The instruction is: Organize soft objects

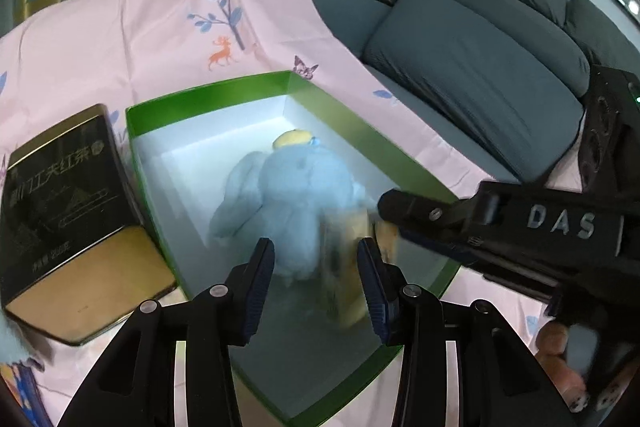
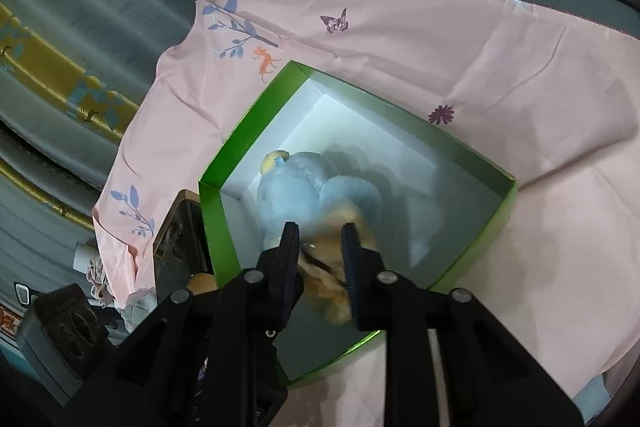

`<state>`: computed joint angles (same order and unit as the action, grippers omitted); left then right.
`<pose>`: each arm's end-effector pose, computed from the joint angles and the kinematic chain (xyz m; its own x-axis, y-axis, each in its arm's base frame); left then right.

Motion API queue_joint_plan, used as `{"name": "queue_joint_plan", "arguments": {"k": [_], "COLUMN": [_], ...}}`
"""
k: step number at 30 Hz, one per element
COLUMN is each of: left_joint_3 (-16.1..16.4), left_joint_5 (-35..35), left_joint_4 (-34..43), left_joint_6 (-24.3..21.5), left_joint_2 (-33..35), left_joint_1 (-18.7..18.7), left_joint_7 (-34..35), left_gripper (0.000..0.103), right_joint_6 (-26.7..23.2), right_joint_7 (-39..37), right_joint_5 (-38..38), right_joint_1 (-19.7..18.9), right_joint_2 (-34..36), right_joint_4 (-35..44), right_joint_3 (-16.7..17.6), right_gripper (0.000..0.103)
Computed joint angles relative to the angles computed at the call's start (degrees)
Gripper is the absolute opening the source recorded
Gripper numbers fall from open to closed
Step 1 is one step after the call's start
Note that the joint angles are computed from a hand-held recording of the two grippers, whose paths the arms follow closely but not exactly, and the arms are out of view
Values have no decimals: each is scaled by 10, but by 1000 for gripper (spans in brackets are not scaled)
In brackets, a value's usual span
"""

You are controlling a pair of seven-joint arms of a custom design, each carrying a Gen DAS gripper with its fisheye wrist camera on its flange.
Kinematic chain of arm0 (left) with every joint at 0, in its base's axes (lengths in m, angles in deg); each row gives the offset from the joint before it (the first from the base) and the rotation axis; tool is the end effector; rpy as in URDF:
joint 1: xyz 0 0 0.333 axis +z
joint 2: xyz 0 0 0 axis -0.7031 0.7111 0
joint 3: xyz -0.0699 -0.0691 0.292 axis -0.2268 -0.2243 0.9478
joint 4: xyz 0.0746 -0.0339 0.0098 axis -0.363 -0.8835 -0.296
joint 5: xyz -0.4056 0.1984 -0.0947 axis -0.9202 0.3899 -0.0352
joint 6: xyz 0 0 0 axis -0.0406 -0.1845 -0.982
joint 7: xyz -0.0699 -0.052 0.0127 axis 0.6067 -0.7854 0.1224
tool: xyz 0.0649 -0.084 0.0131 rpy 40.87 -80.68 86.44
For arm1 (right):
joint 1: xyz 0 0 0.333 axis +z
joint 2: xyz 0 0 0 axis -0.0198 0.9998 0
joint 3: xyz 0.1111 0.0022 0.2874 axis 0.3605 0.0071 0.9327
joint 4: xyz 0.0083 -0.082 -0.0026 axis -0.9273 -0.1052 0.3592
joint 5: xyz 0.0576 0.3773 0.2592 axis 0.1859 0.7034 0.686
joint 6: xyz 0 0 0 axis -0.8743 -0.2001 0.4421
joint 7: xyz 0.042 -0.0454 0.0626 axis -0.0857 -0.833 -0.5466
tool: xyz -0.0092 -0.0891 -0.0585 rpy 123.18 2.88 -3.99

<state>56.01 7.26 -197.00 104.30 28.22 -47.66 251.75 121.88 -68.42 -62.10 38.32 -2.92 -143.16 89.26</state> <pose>0.6490 -0.1845 0.3778 -0.8293 -0.4998 0.2500 -0.5196 0.5250 -0.6741 0.5436 0.4963 0.3995 -0.6536 -0.4860 -0.5801 -0.2761 0.8668 -0.4151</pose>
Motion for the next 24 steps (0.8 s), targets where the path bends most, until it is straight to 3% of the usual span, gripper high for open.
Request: {"name": "queue_joint_plan", "arguments": {"k": [3, 5, 7, 9, 12, 13, 16, 20, 24], "left_joint_3": [5, 10, 17, 24, 36, 40, 53, 69, 83], "left_joint_5": [-12, -28, -45, -52, -58, -59, -60, -59, -35], "left_joint_4": [-9, -13, -19, -24, -37, -40, -45, -43, -35], "left_joint_6": [-4, -9, -8, -3, 21, 30, 48, 64, 98], "left_joint_2": [-13, -22, -35, -46, -63, -67, -73, -71, -52], "left_joint_1": [8, 14, 20, 23, 29, 30, 40, 59, 85], "left_joint_7": [7, 10, 9, 10, 8, 7, 0, -13, -39], "left_gripper": [46, 68, 78, 78, 79, 80, 90, 90, 90], "right_joint_6": [-2, -11, -17, -17, -9, -4, 16, 32, 40], "right_joint_7": [19, 13, 6, -5, -26, -33, -65, -131, -244], "right_joint_5": [-33, -40, -47, -58, -67, -70, -70, -42, 15], "right_joint_1": [8, 11, 14, 19, 26, 30, 37, 49, 53], "right_joint_2": [-6, -2, 5, 15, 36, 43, 70, 124, 204], "right_joint_4": [-3, 8, 22, 39, 72, 82, 122, 195, 305], "right_joint_3": [-3, -1, 0, -1, -5, -7, -14, -26, -26], "right_gripper": [24, 37, 50, 57, 79, 83, 88, 94, 96]}}
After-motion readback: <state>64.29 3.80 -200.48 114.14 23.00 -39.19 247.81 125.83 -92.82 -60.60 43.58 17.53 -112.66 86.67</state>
